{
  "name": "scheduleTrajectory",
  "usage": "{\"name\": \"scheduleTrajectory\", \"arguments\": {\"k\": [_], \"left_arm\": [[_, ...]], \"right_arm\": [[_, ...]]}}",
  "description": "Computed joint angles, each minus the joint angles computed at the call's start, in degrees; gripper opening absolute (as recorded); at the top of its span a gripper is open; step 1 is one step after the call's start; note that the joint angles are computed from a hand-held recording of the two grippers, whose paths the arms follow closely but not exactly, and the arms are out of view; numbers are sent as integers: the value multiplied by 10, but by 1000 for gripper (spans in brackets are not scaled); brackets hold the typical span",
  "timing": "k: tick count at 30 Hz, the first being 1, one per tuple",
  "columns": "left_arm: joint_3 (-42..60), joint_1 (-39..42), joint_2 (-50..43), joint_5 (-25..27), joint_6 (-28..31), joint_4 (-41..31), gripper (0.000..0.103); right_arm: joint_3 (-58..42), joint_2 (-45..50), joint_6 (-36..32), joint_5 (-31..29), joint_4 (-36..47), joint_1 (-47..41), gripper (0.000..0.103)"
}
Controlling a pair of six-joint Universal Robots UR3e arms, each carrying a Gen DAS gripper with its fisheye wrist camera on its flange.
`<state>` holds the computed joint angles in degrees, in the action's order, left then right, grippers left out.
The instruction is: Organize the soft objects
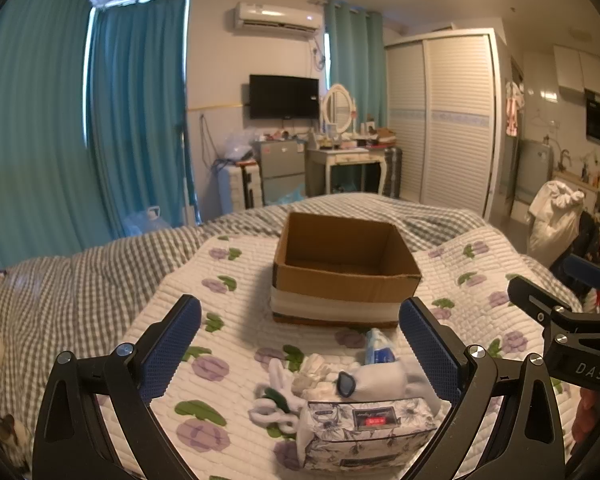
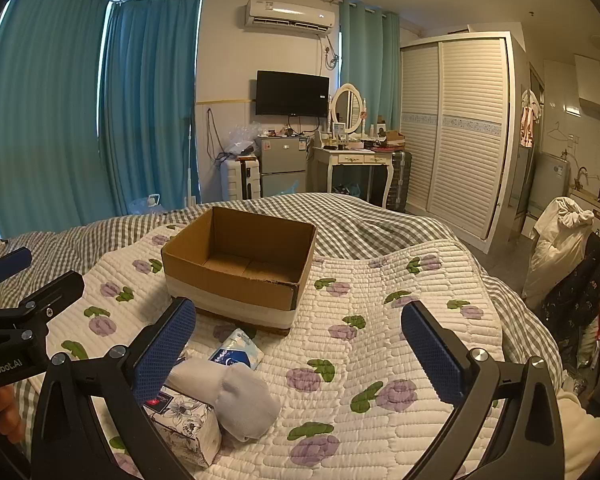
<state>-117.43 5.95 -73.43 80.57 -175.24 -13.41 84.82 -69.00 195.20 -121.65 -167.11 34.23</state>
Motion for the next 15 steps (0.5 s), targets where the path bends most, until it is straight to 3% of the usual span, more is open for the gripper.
{"name": "scheduleTrajectory", "arguments": {"k": [15], "left_arm": [[-3, -3, 0, 4, -2, 3, 101]], "right_arm": [[-9, 9, 3, -3, 6, 5, 103]]}}
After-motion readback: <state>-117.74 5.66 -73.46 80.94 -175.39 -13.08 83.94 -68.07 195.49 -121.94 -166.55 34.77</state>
